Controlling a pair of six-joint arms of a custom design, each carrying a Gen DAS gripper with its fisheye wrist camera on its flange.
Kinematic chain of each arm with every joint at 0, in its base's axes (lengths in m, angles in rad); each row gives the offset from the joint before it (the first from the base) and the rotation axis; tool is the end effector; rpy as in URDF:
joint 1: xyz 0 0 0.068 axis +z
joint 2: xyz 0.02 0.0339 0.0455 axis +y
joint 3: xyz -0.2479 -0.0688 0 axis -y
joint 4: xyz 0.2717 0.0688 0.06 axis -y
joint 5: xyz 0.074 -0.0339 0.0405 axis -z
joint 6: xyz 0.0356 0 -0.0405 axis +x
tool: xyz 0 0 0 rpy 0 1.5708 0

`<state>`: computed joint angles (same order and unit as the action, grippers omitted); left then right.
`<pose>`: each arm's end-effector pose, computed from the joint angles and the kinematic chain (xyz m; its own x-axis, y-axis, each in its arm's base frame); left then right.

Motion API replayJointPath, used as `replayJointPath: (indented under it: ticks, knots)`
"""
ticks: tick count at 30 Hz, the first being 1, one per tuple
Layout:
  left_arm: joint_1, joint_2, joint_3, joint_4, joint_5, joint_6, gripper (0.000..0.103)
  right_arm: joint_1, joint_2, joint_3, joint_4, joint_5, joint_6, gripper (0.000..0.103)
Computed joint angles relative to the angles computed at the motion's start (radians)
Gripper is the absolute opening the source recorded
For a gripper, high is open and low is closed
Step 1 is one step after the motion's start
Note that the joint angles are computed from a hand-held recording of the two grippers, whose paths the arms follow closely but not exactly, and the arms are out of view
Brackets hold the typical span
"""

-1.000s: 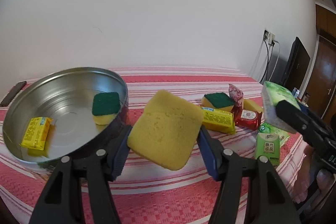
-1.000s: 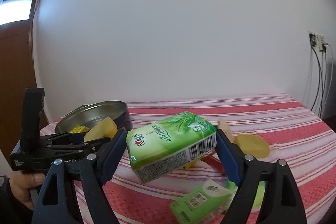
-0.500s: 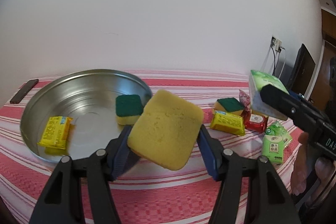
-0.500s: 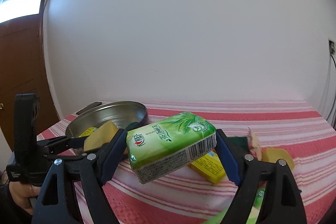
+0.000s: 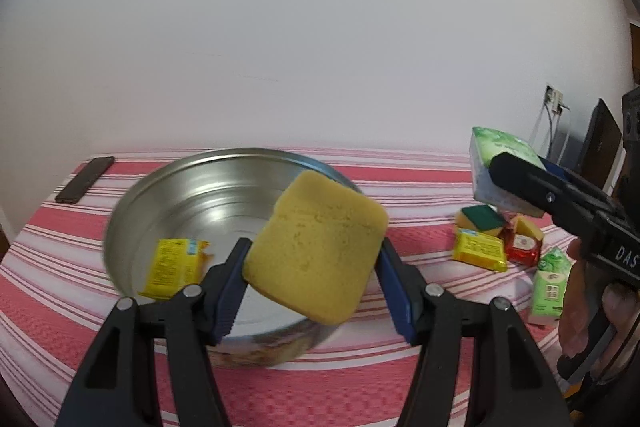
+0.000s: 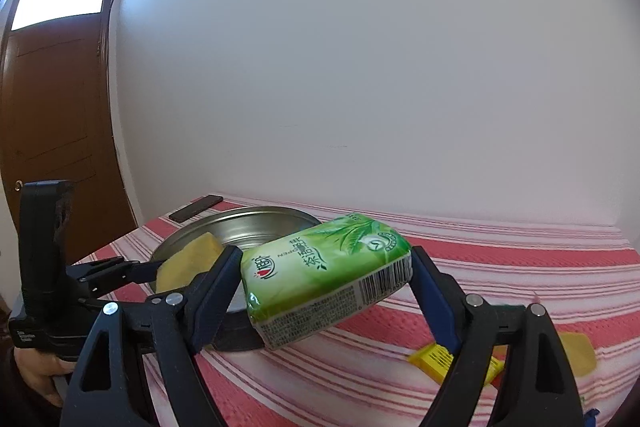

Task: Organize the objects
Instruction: 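Carry the tea box and yellow sponge block over the silver tin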

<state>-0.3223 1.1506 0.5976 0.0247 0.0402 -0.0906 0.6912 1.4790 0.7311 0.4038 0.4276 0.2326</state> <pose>0.2615 -0.0889 0.1930 -0.5078 0.0743 -0.8583 0.3047 0.9474 -0.0983 0.2694 0.2037 0.1837 -0.3173 0.0097 -0.9483 -0.2119 0.9740 0.0809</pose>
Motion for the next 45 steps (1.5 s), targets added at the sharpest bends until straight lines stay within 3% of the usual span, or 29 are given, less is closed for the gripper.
replayJointPath:
  ticks: [10, 27, 35, 38, 45]
  knots:
    - [0.09, 0.022, 0.03, -0.032, 0.02, 0.033, 0.062, -0.017, 0.048, 0.093, -0.056, -0.051, 0.004, 0.084]
    - [0.21, 0.188, 0.169, -0.072, 0.064, 0.069, 0.062, -0.05, 0.236, 0.33, -0.141, -0.105, -0.018, 0.084]
    - [0.243, 0.267, 0.223, -0.095, 0.068, 0.073, 0.062, -0.065, 0.337, 0.426, -0.178, -0.132, -0.018, 0.084]
    - [0.252, 0.284, 0.235, -0.102, 0.068, 0.075, 0.062, -0.058, 0.438, 0.534, -0.201, -0.139, -0.012, 0.084]
    - [0.257, 0.323, 0.266, -0.112, 0.063, 0.085, 0.062, -0.052, 0.463, 0.554, -0.228, -0.139, -0.01, 0.084]
